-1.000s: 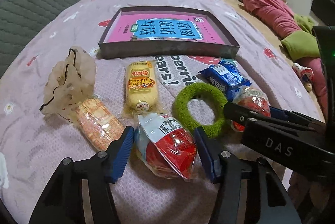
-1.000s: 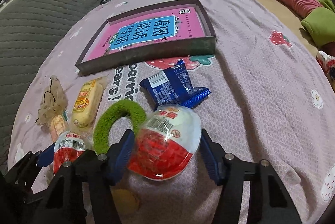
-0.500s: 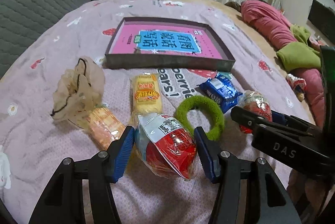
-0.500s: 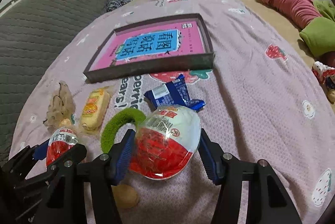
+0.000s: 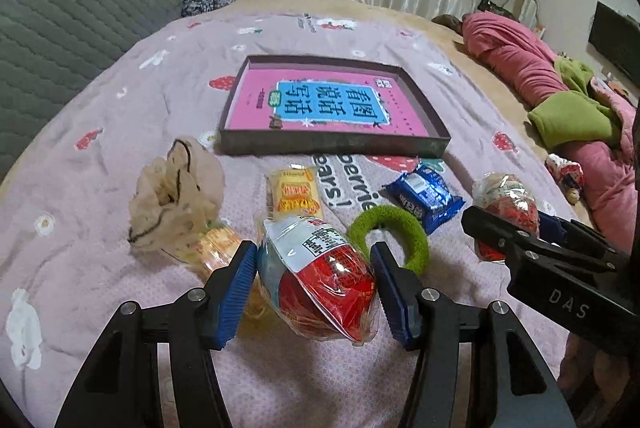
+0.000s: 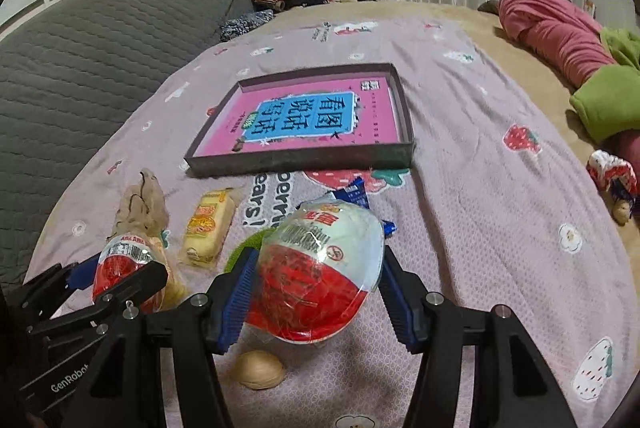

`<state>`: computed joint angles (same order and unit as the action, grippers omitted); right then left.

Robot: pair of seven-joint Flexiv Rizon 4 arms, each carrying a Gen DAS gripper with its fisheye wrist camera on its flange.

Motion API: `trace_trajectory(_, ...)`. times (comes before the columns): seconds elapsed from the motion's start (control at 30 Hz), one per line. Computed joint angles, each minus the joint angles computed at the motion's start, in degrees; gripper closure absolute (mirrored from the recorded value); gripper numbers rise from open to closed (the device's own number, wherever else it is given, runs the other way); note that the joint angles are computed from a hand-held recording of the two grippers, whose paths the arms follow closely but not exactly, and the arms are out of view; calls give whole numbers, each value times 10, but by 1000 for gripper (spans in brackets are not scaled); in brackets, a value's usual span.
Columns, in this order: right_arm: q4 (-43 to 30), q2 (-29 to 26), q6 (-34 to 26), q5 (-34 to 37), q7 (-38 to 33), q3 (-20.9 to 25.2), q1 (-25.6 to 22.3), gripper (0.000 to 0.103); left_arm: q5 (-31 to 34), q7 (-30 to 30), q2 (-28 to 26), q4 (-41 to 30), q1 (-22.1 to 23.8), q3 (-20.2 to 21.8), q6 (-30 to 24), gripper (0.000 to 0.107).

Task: Organize objects
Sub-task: 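Close the left tool on a red egg capsule while the right tool grasps the other, then lift and carry both held egg capsules over the tray with the book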

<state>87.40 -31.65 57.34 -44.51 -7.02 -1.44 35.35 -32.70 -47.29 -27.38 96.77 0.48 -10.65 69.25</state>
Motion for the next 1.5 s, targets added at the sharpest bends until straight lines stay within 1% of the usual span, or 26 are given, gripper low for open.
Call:
trace_trajectory(0.3,-17,11,-39,-17,-13,5,10,44,-16,23,15,-15,9,-4,-15,47)
trace_trajectory(0.63,-64,14,-91,-28,-54,9,20,44,-21,27,18,-57,10,7,-40,47)
trace_trajectory(0.9,-87,14,-108,-35,-74,7,21,44,-23,35,14,-85,13,8,-43,47)
trace_trajectory(0.97,-95,12,-116,-36,-83,6,21,44,-19,33,9,-95,12,10,-43,47)
trace_trajectory(1.27,-130,-5,-119,-31,-115,-1,16,44,6,7,-25,-153,3,12,-58,47)
trace_trajectory(1.4,-155,-20,-114,-23,-132,-7,10,44,23,-12,-51,-193,-4,13,-66,47)
trace_trajectory(1.5,-177,-33,-111,-17,-148,-15,7,44,41,-31,-79,-240,-11,16,-82,47)
